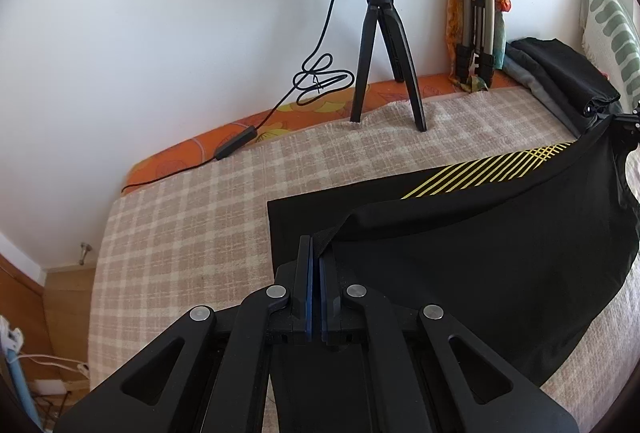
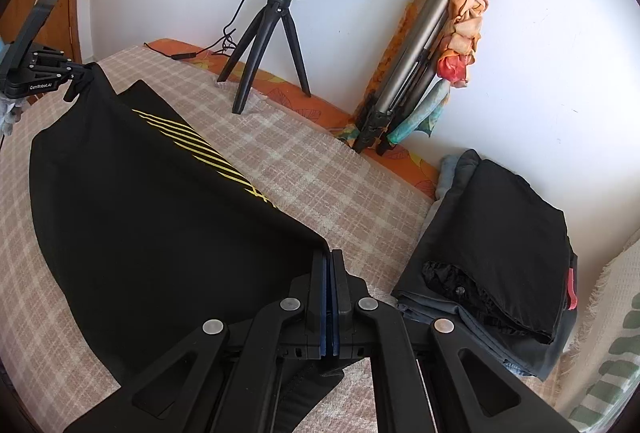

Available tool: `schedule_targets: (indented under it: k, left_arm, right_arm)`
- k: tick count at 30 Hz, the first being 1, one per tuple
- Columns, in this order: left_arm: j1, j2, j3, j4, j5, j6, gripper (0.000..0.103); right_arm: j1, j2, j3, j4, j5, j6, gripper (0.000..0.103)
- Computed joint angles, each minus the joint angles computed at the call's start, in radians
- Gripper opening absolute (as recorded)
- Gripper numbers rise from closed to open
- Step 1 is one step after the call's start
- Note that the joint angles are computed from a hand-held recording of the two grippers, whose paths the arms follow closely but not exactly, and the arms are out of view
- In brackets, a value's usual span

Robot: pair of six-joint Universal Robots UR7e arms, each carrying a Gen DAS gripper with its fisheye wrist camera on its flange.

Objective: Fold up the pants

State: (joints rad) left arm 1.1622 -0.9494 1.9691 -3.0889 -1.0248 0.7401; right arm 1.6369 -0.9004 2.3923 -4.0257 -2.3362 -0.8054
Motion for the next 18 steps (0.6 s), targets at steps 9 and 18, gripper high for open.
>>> schedule_targets:
  k: [9, 18]
  left_arm:
    - [0.016, 0.127, -0.111, 0.058, 0.066, 0.0, 0.001]
    - [0.01, 0.219, -0.172, -0.004, 0.134, 0.055, 0.006]
  right_arm:
    - [-0.097, 0.053, -0.091, 0.081, 0.015, -0.031, 0.0]
    - [-0.132, 0.07, -0.128, 0.122, 0.009, -0.032, 0.0]
